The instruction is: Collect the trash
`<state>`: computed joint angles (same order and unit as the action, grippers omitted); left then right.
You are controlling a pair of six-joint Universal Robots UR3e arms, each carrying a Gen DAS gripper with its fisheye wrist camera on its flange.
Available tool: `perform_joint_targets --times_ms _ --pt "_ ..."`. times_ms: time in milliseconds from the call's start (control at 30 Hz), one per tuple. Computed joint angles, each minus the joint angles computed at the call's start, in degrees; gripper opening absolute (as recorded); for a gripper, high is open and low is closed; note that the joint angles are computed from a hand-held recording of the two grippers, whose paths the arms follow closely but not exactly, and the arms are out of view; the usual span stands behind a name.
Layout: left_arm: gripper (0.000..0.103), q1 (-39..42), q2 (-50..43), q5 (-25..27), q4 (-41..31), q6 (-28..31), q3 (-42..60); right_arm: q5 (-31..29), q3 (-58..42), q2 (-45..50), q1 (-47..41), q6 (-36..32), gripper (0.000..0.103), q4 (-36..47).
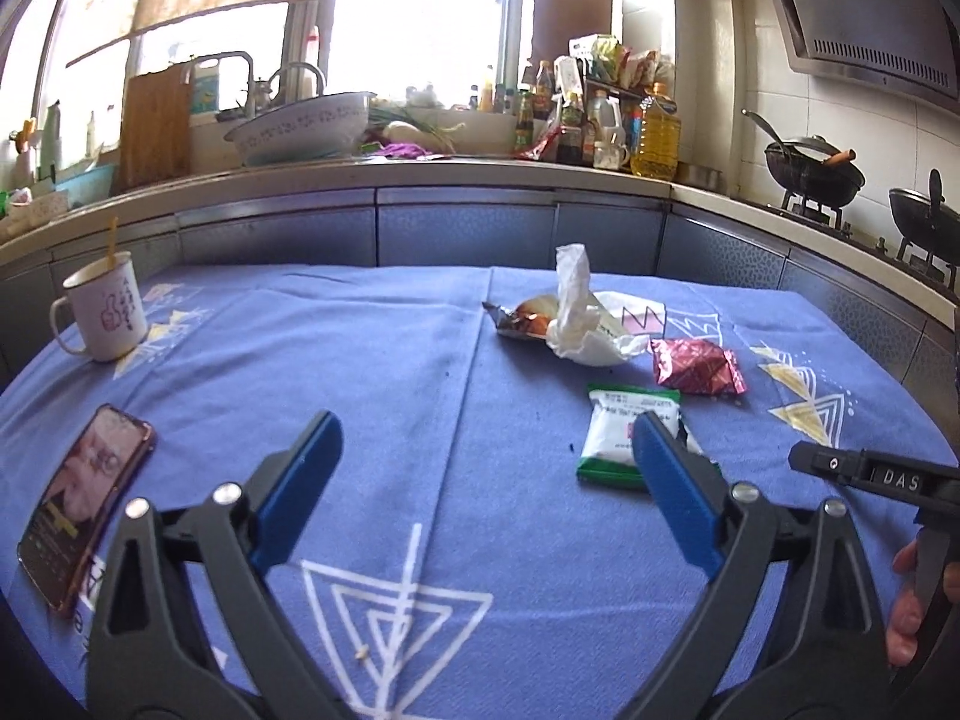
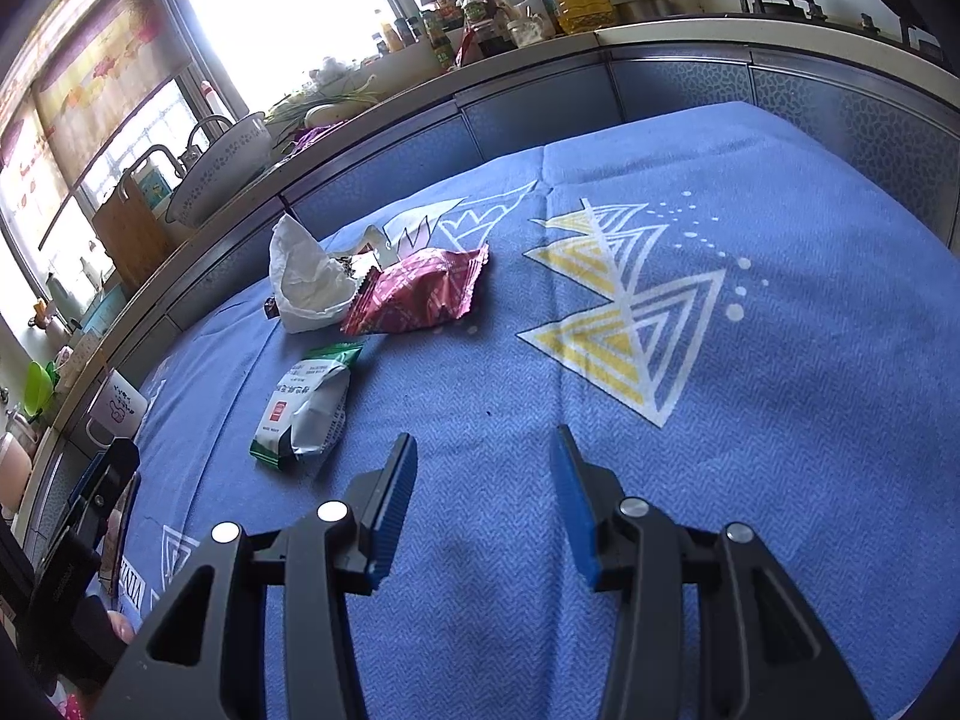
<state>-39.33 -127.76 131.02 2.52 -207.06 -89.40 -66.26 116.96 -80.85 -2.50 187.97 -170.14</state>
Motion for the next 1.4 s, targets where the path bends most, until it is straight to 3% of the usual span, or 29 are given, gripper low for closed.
perform_joint_targets --times_ms 333,500,833,1067,1133,1233,1400 --pt "0.097 -0.68 -0.37 2.33 -6.42 -2.92 2.61 0.21 -0.08 0.03 0.07 -0.06 0.048 0.18" --pt "0.097 -0.24 0.01 0.22 -4.99 -1.97 1.57 0.07 -0.11 0.04 0.22 -0.26 0.049 0.21" --pt "0.097 2.71 1.77 -8.67 -6.02 -1.49 -0.11 0.62 0.07 0.03 -0.04 -0.27 0.050 0.00" --pt "0.096 5.25 0.20 -18.47 -14.93 1.19 6.49 1.49 0.40 -0.09 -0.58 -0.23 0.050 -0.19" --pt "0.089 5.45 -1.31 -19.58 -19.50 1.72 10.21 1.91 0.61 -0.15 -0.86 -0.29 0.050 -0.32" --pt "0.070 5.60 -2.84 -20.22 -24.19 1.87 13.63 2.51 0.82 -0.23 -1.32 -0.43 0.050 -0.31" --pt "0.020 8.00 -1.39 -24.46 -24.05 -0.26 10.85 1.21 -0.35 -0.39 -0.64 -1.02 0.050 1.63"
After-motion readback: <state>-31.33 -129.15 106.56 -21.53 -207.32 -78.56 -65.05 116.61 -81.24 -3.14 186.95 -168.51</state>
